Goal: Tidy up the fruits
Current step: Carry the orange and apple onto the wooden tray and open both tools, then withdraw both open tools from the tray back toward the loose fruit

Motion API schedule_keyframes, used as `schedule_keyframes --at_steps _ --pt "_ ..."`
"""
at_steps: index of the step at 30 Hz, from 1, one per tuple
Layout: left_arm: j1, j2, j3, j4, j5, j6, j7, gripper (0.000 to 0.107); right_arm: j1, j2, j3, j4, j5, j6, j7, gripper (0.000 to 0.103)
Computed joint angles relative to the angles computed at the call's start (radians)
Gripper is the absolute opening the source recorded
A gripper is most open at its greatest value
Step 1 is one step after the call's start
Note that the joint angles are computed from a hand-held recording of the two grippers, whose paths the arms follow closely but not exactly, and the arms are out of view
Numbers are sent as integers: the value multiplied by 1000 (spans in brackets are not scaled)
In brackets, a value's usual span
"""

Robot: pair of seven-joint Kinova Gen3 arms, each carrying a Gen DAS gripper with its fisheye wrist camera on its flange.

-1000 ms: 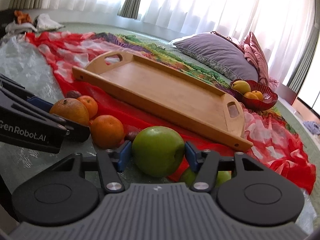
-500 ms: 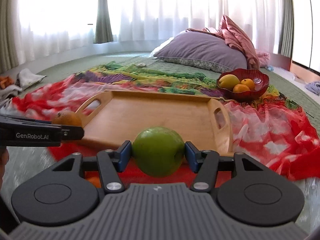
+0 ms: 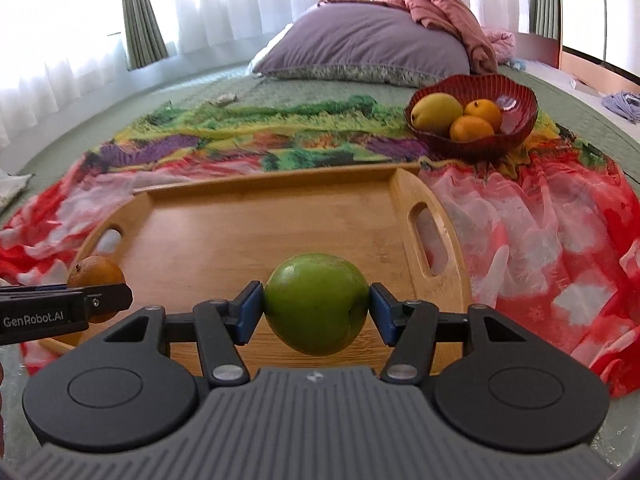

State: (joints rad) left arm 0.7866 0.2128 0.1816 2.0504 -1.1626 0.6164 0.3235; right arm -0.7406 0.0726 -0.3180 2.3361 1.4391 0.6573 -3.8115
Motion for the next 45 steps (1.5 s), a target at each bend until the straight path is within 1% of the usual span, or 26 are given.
schedule_keyframes --at_steps 4,10,15,23,30,32,34,35,40,44,45 --pt "10 36 -4 -20 4 27 -22 48 9 22 8 -1 14 -22 -14 61" --pt "21 60 -25 -29 7 19 -42 48 2 33 6 6 24 -18 -21 61" --pt "31 68 -39 -30 5 17 -40 48 2 34 7 6 29 -19 -20 61" --pt "47 80 -39 -39 -4 41 -41 48 5 37 6 6 35 -20 -28 61" --pt "40 76 -37 -42 14 39 -70 49 6 36 7 6 34 -23 -25 62" --pt "47 69 -39 -37 7 44 -61 53 8 34 8 6 31 -29 -17 65" --pt "58 59 -38 -27 -18 56 -40 66 11 25 9 13 36 -41 -26 66" --pt "63 54 -35 -21 -32 66 -30 69 12 19 8 19 44 -46 -34 73" --pt "70 21 7 1 -58 104 -31 78 1 -22 -12 46 53 -32 -54 75" --pt "82 -14 45 40 -103 122 20 88 -17 -67 -34 74 47 -9 -59 78" --pt "85 -23 56 51 -111 126 32 88 -24 -78 -42 81 43 0 -60 79"
